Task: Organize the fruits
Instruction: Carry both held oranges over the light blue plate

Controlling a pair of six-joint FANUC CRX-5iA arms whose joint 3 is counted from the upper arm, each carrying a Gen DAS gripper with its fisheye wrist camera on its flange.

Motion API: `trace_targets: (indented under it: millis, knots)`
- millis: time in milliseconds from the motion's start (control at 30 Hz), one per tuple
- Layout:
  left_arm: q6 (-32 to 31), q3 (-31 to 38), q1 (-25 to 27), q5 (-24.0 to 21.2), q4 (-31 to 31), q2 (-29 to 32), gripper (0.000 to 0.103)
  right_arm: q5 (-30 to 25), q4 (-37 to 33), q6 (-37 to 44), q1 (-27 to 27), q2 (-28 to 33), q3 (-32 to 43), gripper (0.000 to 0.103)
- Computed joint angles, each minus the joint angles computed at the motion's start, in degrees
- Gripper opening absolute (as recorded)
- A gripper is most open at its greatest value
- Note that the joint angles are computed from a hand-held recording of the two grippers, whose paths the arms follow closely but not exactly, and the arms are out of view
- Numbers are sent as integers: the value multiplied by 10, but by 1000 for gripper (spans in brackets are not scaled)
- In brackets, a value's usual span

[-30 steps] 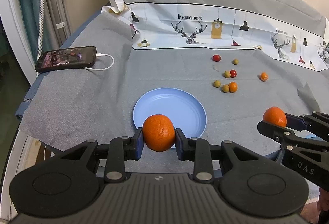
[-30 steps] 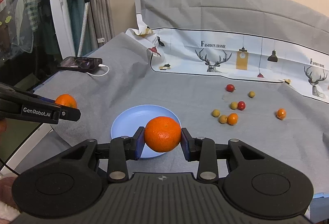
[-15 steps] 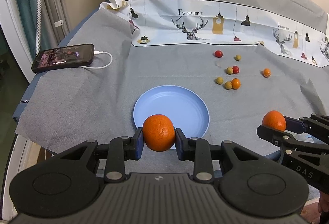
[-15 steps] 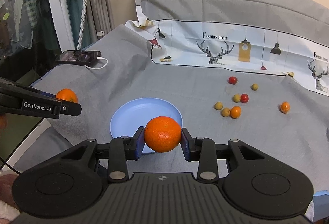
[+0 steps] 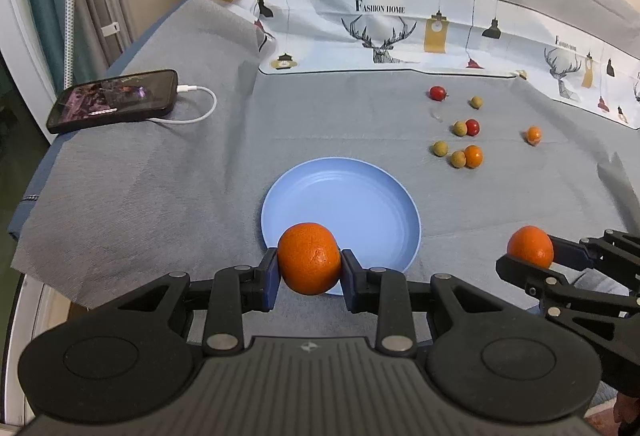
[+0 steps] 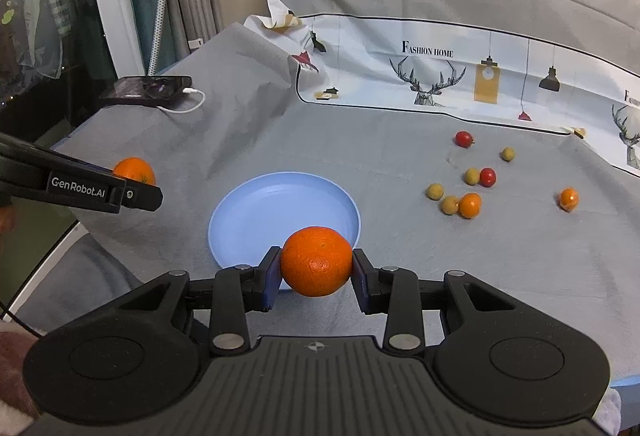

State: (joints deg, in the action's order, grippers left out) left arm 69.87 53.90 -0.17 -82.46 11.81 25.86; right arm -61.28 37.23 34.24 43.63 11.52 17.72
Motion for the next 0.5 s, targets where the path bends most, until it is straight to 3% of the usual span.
trace_targets:
  millis: [233, 500]
  knots:
    - [12, 75, -11, -25, -12, 56, 35, 4, -35, 34, -24, 44, 47, 38]
    - [18, 218, -23, -84, -33, 153, 35, -5, -85, 84, -49, 101, 116, 38]
